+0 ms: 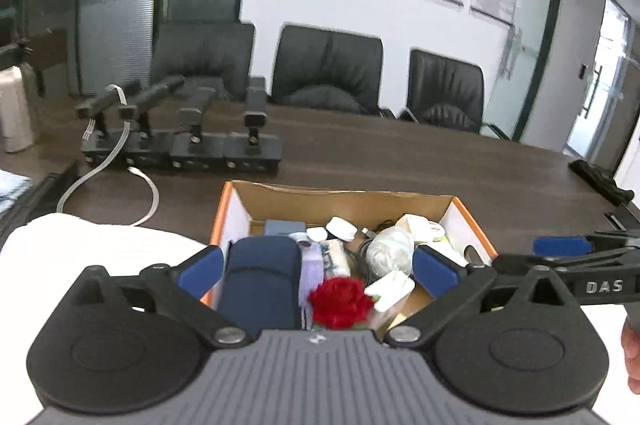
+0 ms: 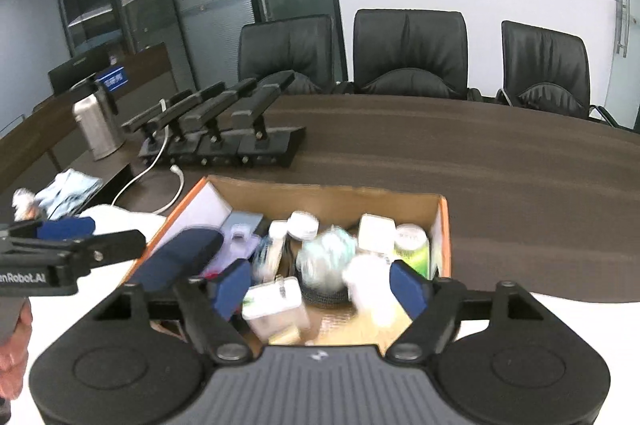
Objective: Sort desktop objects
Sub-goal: 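Carry the candy and clear cup into the box, open both tools, then grasp a dark wrapped candy with the left tool while the right tool grasps another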
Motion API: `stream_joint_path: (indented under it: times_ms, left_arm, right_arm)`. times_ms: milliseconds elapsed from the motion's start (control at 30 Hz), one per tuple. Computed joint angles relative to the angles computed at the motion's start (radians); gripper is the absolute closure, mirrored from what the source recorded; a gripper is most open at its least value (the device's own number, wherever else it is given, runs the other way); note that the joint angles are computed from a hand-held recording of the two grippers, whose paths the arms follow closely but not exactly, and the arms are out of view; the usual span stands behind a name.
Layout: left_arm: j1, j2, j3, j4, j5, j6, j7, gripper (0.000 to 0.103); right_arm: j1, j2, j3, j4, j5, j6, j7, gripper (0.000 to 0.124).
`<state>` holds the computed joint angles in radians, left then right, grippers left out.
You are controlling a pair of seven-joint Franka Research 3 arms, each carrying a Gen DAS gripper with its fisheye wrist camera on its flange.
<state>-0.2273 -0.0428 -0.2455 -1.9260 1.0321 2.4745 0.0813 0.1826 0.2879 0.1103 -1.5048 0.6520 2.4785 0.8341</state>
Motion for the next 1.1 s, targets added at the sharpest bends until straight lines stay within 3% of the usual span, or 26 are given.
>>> stream_joint_path:
  times_ms: [300,467,533,700,833,967,1100]
  left_arm:
    - [-0.062,-0.097,-0.089,-0.170,0.072,-0.112,-0.202,0.000]
    - [-0.094,-0.159,-0.122,-0.273,0.068,-0.104,-0.310,0.000]
    - [-0.109,-0.168,-0.148,-0.292,0.069,-0.137,-0.330,0.000]
    - [-0.151,-0.197,-0.184,-0.345,0.072,-0.159,-0.391,0.000]
    - [-0.185,-0.203,-0.215,-0.361,0.069,-0.216,-0.416,0.000]
    - [-0.220,-0.211,-0.244,-0.389,0.083,-0.256,-0.482,0.000]
    - [-0.244,-0.218,-0.228,-0.411,0.082,-0.189,-0.500,0.000]
  right_arm:
    - [-0.035,-0.233,-0.041,-0.369,0.200,-0.003,-0.214,0.042]
    - [-0.025,-0.346,-0.088,-0.545,0.265,-0.010,-0.319,0.040]
    - [-0.019,-0.389,-0.107,-0.617,0.292,-0.006,-0.378,0.039]
    - [-0.007,-0.475,-0.142,-0.758,0.325,0.024,-0.451,0.038]
    - [0.018,-0.551,-0.156,-0.865,0.377,0.101,-0.537,0.038]
    - [0.034,-0.622,-0.197,-0.935,0.412,0.079,-0.604,0.038]
    - [0.028,-0.652,-0.222,-0.962,0.436,0.060,-0.628,0.038]
